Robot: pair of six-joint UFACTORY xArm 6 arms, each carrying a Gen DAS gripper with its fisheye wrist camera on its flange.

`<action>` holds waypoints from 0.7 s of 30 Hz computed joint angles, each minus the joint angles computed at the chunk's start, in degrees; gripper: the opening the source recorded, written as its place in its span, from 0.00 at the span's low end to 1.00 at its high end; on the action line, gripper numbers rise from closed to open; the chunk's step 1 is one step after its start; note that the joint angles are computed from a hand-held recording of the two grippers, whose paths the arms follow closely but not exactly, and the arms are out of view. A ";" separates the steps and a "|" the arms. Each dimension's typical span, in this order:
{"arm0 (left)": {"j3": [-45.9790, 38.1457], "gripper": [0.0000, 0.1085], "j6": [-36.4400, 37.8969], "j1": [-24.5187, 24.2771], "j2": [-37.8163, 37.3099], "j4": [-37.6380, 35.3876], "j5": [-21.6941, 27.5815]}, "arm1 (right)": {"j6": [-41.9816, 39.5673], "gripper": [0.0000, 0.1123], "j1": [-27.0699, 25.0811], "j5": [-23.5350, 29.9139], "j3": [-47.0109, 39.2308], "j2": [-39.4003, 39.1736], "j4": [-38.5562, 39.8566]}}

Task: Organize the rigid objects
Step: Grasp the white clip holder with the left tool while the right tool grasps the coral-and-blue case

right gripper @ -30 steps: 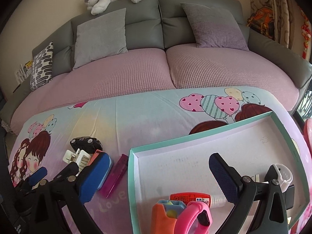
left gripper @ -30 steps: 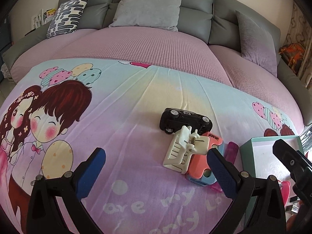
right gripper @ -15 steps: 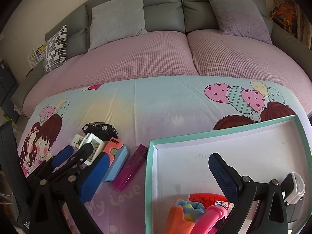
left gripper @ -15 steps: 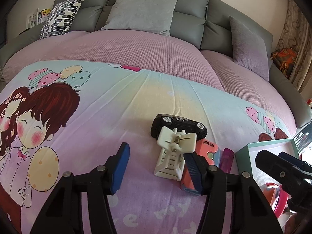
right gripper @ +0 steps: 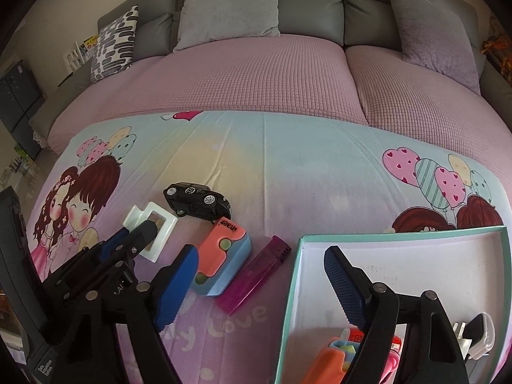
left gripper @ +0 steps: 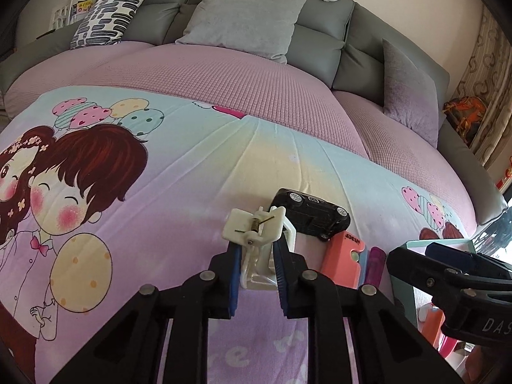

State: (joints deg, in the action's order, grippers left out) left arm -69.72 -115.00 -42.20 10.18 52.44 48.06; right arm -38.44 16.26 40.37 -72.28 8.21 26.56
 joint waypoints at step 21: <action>5.83 0.19 -0.07 -1.63 -6.53 -6.04 9.17 | 6.36 0.48 4.39 6.54 -3.92 4.31 -7.90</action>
State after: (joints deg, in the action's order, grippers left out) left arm -63.90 -115.07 -43.83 3.65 46.41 57.24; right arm -32.08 20.65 46.91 -76.20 12.52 18.66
